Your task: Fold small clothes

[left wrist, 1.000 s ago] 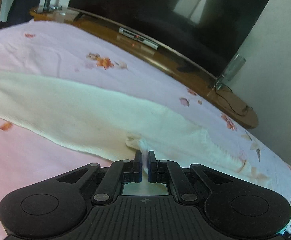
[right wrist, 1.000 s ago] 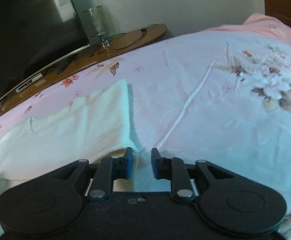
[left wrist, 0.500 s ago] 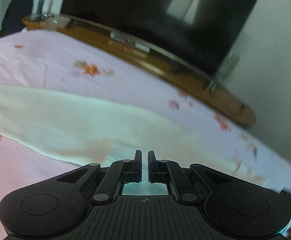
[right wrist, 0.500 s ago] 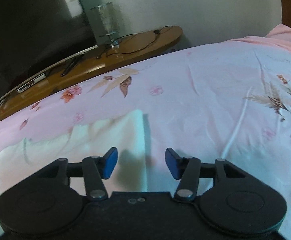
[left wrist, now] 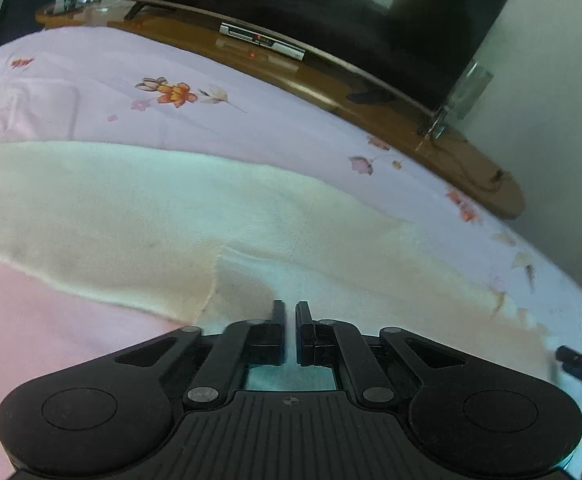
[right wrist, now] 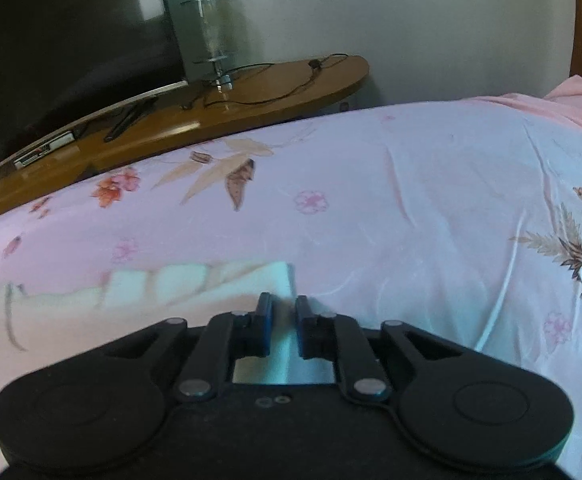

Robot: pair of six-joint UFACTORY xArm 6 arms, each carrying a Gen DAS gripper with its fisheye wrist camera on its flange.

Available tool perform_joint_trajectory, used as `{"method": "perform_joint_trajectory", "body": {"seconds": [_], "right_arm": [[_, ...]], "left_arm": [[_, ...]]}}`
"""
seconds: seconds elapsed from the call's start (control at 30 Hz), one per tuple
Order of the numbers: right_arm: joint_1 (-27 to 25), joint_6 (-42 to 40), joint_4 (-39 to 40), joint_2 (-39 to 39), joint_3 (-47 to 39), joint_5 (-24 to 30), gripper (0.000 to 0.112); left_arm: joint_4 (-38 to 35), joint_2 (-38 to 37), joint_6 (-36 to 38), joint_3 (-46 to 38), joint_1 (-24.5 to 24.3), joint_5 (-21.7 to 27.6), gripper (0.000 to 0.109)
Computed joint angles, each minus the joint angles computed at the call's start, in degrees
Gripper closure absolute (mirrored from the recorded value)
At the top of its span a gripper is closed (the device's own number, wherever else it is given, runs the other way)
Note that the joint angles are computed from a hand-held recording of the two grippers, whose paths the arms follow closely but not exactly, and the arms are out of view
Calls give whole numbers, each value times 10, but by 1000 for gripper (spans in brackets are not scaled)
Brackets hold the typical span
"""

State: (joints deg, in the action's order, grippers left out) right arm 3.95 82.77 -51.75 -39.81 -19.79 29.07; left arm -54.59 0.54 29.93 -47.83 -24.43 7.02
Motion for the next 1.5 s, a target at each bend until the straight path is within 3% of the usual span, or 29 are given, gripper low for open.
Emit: {"method": "perform_joint_trajectory", "body": {"seconds": [0.1,0.17,0.23,0.33,0.43,0.7,1.03,1.23,1.27,1.33,1.4,1.43,1.5], "right_arm": [[75,13,9,-39,2,48,81],[137,51,12,-52,0,66,68],[209,96,3,-29,-22,91,56],[289,143,-22,40,-70,96,57],[327,160,-32,119,-127,78,58],[358,147,-42,271,-254,47,58],[362,130,-37,331,-301,31,58],[352,116,-24,333,-296,19,58],[351,116,-22,332,-294,18,58],[350,114,-19,331,-292,13,58],[350,110,-18,332,-293,13,58],[349,109,-16,333,-293,12,58],[348,113,-19,334,-296,12,58]], "left_arm": [[12,-44,-4,33,40,46,106],[68,-76,-46,63,75,68,106],[75,-99,-40,81,112,91,105],[70,-122,-26,95,177,119,106],[61,-121,-20,88,239,148,105],[-50,-35,0,14,370,198,105],[-238,69,14,-65,417,245,106],[-243,49,11,-43,428,267,104],[-242,40,10,-34,432,268,97],[-311,27,70,-21,437,264,32],[-339,-8,94,1,418,197,6],[-339,-14,109,1,405,161,6],[-315,5,104,-20,401,162,6]]}}
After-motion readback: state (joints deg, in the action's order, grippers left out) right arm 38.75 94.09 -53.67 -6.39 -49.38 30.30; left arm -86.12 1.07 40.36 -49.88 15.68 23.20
